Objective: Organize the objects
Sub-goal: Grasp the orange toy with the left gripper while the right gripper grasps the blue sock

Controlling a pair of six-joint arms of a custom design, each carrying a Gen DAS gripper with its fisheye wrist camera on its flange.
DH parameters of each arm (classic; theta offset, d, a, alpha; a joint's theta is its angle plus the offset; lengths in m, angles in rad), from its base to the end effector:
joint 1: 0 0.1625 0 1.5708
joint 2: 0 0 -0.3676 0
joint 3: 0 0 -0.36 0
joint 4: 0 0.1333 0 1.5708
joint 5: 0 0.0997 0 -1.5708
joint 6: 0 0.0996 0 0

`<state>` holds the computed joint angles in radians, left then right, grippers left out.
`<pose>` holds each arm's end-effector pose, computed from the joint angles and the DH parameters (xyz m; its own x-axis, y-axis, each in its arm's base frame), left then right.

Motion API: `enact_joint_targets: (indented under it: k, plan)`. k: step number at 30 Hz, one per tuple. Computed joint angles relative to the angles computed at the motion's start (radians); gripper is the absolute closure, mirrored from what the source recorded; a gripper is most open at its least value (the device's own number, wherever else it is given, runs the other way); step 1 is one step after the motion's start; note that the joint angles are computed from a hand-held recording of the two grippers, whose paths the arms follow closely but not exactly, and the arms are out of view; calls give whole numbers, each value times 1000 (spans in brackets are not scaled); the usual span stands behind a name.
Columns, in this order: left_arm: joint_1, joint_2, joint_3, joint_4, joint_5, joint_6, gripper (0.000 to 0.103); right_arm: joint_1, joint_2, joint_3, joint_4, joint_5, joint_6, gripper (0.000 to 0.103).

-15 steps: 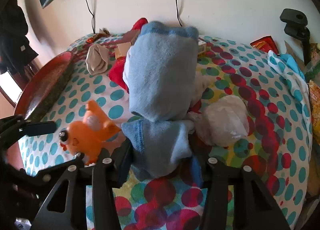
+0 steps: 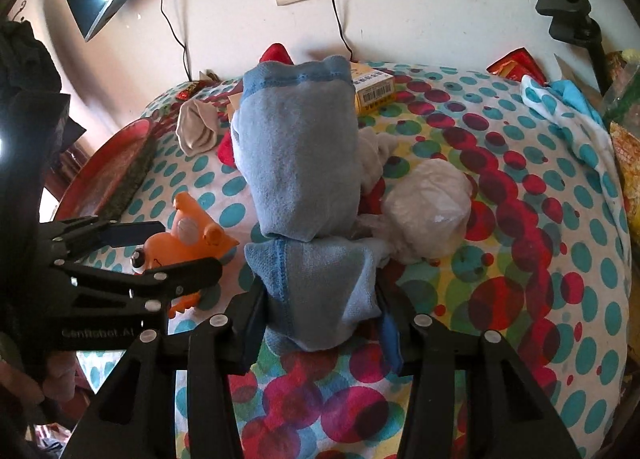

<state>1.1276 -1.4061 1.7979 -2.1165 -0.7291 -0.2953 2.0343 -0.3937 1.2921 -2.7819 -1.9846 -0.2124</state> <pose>-0.0276 -0.5422 0.3374 -0.7460 -0.0853 -0.6604 0.2160 0.9072 -0.3611 0.3904 -0.5725 -0.0342 -0.7650 -0.4714 0.4389 -0.6001 0.7690 -0.2201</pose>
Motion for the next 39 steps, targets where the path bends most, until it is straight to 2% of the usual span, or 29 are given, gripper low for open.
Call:
enact_joint_targets:
  k: [2, 4, 8, 11, 22, 29, 39]
  plan:
    - [11, -6, 5, -34, -39, 27, 30, -1, -7, 8, 0, 4, 7, 58]
    - [14, -4, 0, -20, -62, 30, 48, -1, -14, 18, -4, 4, 9, 58]
    - [-10, -8, 20, -12, -15, 49, 48, 3, -26, 33, -4, 0, 18, 58]
    - [-21, -22, 34, 5, -20, 41, 48, 12, -32, 44, -12, -14, 17, 58]
    - [-59, -116, 70, 54, 49, -3, 48, 49, -50, 71, -18, -56, 25, 58]
    - [-53, -208, 78, 101, 109, -33, 48, 80, -43, 62, -1, -76, 38, 58]
    - [11, -331, 27, 167, 201, -38, 48, 140, 19, -15, 54, -108, 36, 58]
